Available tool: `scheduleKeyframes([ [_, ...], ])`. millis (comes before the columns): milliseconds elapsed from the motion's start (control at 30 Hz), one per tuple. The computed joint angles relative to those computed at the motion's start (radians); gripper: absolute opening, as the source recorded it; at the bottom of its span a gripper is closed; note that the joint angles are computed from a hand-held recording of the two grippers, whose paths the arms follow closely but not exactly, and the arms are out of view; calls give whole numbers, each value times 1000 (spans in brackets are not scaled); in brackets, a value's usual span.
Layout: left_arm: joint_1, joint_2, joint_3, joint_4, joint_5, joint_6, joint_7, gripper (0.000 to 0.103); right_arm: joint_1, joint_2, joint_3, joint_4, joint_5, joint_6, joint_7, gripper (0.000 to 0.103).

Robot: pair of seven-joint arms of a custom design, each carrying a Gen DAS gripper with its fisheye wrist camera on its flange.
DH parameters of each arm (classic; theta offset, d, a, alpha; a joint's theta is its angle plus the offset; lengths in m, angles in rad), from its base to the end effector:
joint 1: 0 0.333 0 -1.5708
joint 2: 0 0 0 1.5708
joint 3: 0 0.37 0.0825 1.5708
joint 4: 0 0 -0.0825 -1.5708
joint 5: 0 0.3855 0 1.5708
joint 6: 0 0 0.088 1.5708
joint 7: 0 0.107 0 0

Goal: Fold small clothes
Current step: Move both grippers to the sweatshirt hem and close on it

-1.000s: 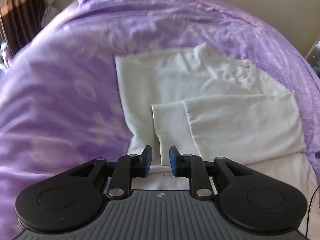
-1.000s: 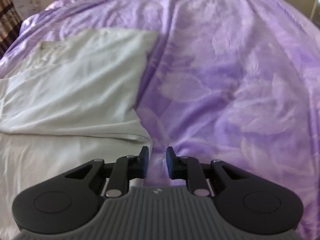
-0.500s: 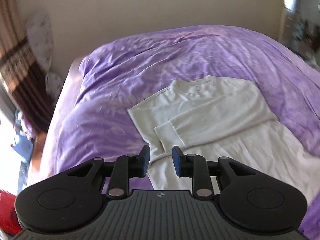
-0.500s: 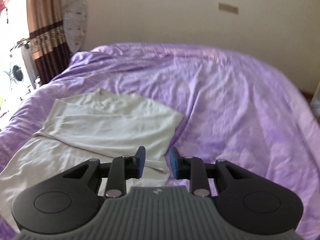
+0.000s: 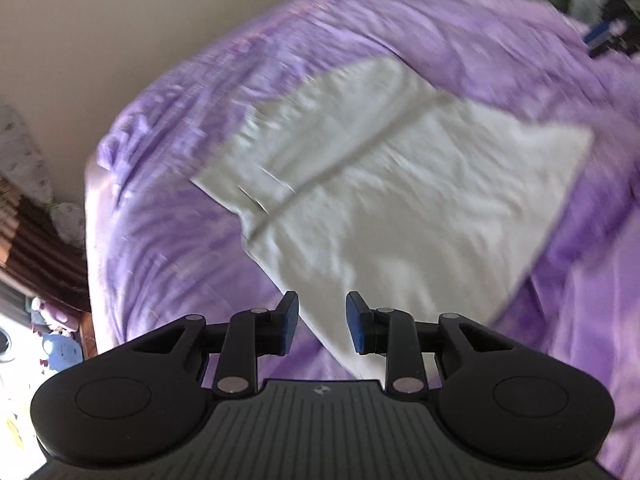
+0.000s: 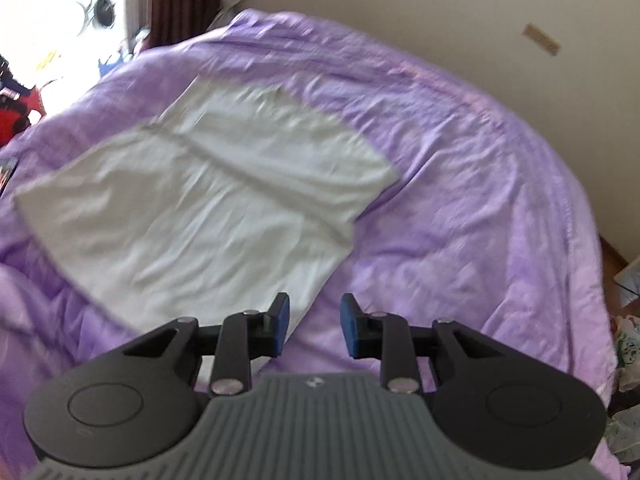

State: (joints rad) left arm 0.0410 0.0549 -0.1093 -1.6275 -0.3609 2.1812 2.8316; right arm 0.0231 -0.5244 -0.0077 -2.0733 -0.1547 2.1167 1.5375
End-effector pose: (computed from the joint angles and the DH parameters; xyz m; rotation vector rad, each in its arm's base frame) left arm 0.6214 -0.0535 0.6878 -0.4974 2.6134 -0.5944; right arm 0.4016 -0.0020 0.7431 -2.0379 1.8615 -0.7212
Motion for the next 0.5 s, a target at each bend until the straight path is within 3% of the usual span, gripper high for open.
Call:
scheduleKeyframes([
  [300, -6, -65, 16, -183, 85, -3, 147, 39, 64, -49, 7, -178, 57, 12, -52, 23],
  [367, -9, -62, 17, -200, 100, 7, 155, 46, 74, -49, 9, -196, 58, 14, -78, 24],
  [433, -12, -57, 15, -213, 127, 21, 155, 47, 81, -49, 14, -207, 50, 13, -106, 35],
  [500, -14, -53, 15, -221, 146, 28, 153, 47, 84, -44, 18, -209, 41, 4, -127, 35],
])
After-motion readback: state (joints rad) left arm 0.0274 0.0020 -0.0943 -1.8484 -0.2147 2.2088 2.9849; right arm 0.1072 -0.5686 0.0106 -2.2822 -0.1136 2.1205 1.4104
